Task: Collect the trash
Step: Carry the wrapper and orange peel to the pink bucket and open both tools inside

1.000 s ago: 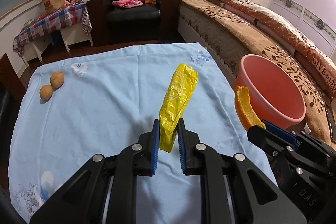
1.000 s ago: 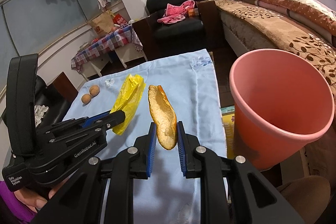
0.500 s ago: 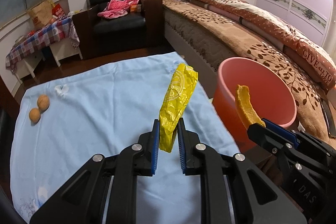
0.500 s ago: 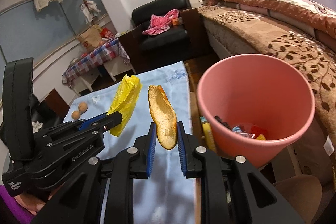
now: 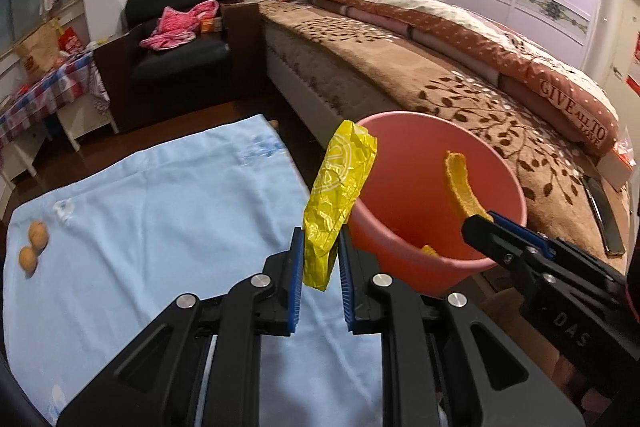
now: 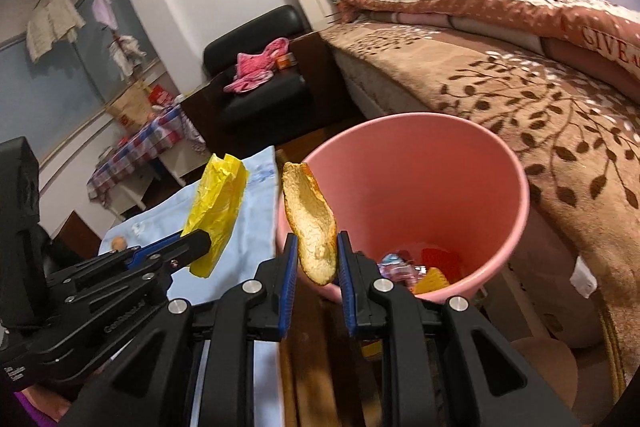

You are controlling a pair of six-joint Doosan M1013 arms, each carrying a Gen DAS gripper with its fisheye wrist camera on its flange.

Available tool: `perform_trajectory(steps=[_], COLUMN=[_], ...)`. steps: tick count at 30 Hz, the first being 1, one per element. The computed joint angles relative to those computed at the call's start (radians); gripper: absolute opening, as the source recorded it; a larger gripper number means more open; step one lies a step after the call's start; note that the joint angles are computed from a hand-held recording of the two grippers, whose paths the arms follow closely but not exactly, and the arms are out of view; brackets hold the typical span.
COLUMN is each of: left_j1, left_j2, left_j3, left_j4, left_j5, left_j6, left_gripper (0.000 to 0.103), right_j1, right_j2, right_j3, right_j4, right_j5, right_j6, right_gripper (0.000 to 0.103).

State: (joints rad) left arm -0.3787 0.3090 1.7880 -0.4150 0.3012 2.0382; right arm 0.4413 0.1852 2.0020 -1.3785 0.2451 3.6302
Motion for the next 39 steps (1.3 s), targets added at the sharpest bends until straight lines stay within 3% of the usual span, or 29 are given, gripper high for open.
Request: perform_trajectory(steps=[6,18,39], left_j1=[-0.011,-0.050,-0.064], left_j2=[0.023,0.075,0.103], left_j3=[-0.029,-0.081,-0.105], left_j4=[-0.125,-0.059,-0.043], left_j5=[0.052,0.084,0.109], left_j6=[0.125,0.082,0.076], left_gripper=[0.016,0.016,0.016], right_j1=[-0.020,-0.062,-0.083], right_j2=[0.000,0.023,0.043], right_j3=[0.011,0.015,0.013], right_j4=[-0.018,-0.002,0.052], right_j5=[0.011,0.002,0.005], right_j6=[0.041,0.046,0.019], right_gripper=[0.019,0.019,0.020])
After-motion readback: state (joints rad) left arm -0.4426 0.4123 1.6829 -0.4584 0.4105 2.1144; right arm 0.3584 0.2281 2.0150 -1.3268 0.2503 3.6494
